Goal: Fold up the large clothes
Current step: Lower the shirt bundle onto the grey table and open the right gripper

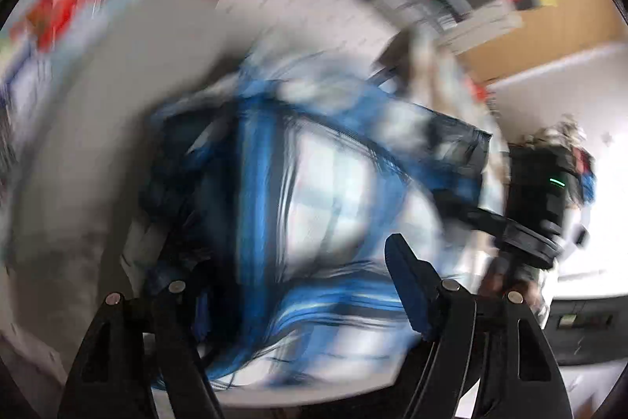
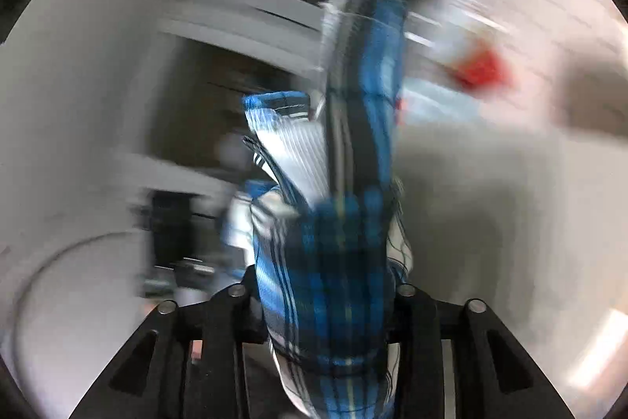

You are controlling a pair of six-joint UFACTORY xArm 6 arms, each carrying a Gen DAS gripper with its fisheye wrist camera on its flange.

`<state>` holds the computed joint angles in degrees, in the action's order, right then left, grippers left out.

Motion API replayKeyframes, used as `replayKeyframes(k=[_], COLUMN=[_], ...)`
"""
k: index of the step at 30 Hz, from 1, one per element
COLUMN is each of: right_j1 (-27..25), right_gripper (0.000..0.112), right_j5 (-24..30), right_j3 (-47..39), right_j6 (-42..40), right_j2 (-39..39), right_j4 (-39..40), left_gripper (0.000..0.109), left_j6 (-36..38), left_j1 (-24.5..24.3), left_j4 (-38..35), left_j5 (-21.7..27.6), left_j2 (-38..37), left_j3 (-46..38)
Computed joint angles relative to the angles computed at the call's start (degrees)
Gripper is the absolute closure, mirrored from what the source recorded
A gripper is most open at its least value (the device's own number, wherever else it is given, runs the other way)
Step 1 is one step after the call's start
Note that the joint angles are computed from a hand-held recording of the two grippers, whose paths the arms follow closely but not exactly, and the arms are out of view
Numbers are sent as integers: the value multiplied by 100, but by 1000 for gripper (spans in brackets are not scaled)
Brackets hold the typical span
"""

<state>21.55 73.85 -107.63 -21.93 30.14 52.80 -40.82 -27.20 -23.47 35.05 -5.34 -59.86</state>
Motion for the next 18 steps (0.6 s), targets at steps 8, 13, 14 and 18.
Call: replayKeyframes(k=[8,13,14,18], right_j1=[448,627,668,1042], right_gripper=[29,30,30,34], right_j5=[-1697,-2127,-2158,-2475], right_j3=[900,1821,1997,2072], right_j6=[-958,-1644,-1844,-1721], right_j2=[-1099,-1962,-2093,-1926], right_j4=[-2668,-2720,-2575,-3124], left_gripper=[42,41,41,40], left_j6=[-2933,-3437,-3143,-2565], left_j1=[21,-412,-568,-894], left_j4=[3334,4041,4012,3835], left_j5=[-176,-407,-464,-461], left_j2=[-1092,-1512,-1461,-1577], left_j3=[670,808,731,960])
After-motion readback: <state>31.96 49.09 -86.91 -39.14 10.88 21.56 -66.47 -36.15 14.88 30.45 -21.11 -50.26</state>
